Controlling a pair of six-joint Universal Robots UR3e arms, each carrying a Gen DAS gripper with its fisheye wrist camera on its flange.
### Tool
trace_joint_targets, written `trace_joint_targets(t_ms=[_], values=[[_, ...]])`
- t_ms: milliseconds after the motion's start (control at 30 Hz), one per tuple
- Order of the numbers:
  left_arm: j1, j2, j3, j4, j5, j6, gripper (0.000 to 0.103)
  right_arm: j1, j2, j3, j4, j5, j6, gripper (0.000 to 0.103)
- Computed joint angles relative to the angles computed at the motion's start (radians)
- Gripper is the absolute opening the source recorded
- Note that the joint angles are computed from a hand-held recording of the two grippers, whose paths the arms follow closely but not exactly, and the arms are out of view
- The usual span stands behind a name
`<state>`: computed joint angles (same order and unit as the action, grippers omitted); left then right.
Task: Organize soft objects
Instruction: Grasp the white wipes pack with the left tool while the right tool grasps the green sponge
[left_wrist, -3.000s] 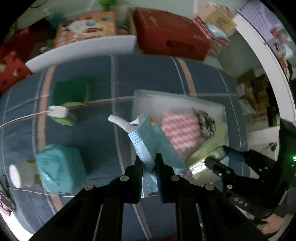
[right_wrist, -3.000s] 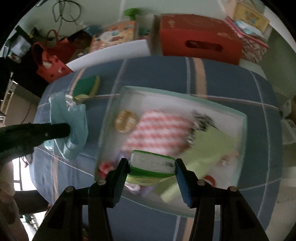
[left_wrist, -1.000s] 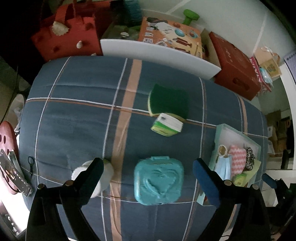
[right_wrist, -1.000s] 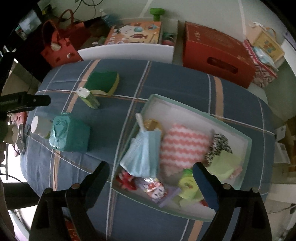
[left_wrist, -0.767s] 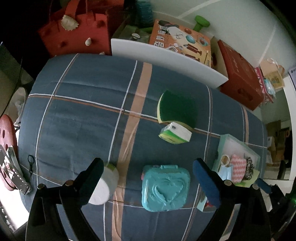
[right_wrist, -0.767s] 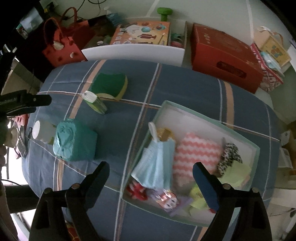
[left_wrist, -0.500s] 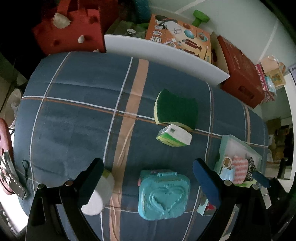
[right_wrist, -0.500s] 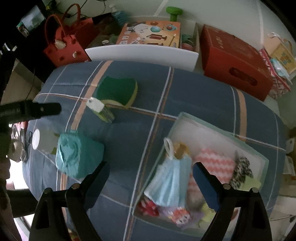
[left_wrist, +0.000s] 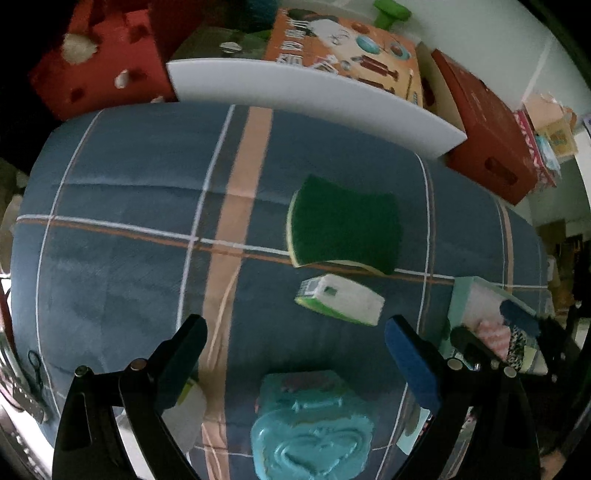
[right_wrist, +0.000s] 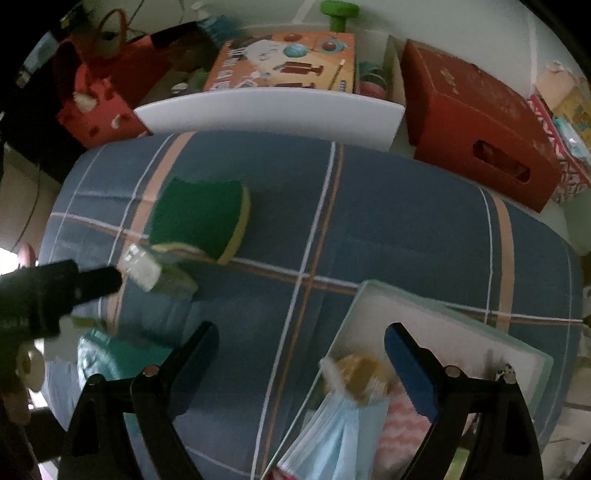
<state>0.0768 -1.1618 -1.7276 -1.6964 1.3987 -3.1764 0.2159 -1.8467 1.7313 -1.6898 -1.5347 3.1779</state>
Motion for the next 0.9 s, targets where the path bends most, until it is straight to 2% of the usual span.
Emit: trace_joint_targets(t_ms=[233, 467, 600, 667, 700, 733, 900], values=[[-0.110, -0.085, 0.012, 0.076, 0.032, -0.027, 0.097, -0.094, -0.009, 0.033, -0.010, 0.011, -0.049, 0.093], [-0.214, -0.166, 0.025, 0.149, 0.104, -0.082, 0.094, -0.136, -0.006, 0.046, -0.016, 0.028, -0.068, 0.093], [-0.215, -0.182, 0.023, 0.169, 0.096, -0.079, 0.070, -0.130, 0.003, 0.043, -0.019, 0.023, -0.071, 0.093], [-0.210, -0.182, 0.014, 0.179, 0.088, -0.072, 0.064, -0.124, 0.005, 0.042, -0.019, 0.024, -0.067, 0.093], [-0.204, -0.177, 0.006, 0.185, 0.081, -0.066, 0.054, -0.117, 0.007, 0.039, -0.017, 0.023, -0.062, 0.093], [-0.195, -0.170, -0.005, 0.191, 0.072, -0.061, 0.050, -0.110, 0.012, 0.037, -0.020, 0.023, -0.058, 0.093], [-0.151, -0.114, -0.052, 0.213, 0.046, -0.041, 0.050, -0.071, 0.045, 0.022, -0.040, 0.031, -0.043, 0.093]])
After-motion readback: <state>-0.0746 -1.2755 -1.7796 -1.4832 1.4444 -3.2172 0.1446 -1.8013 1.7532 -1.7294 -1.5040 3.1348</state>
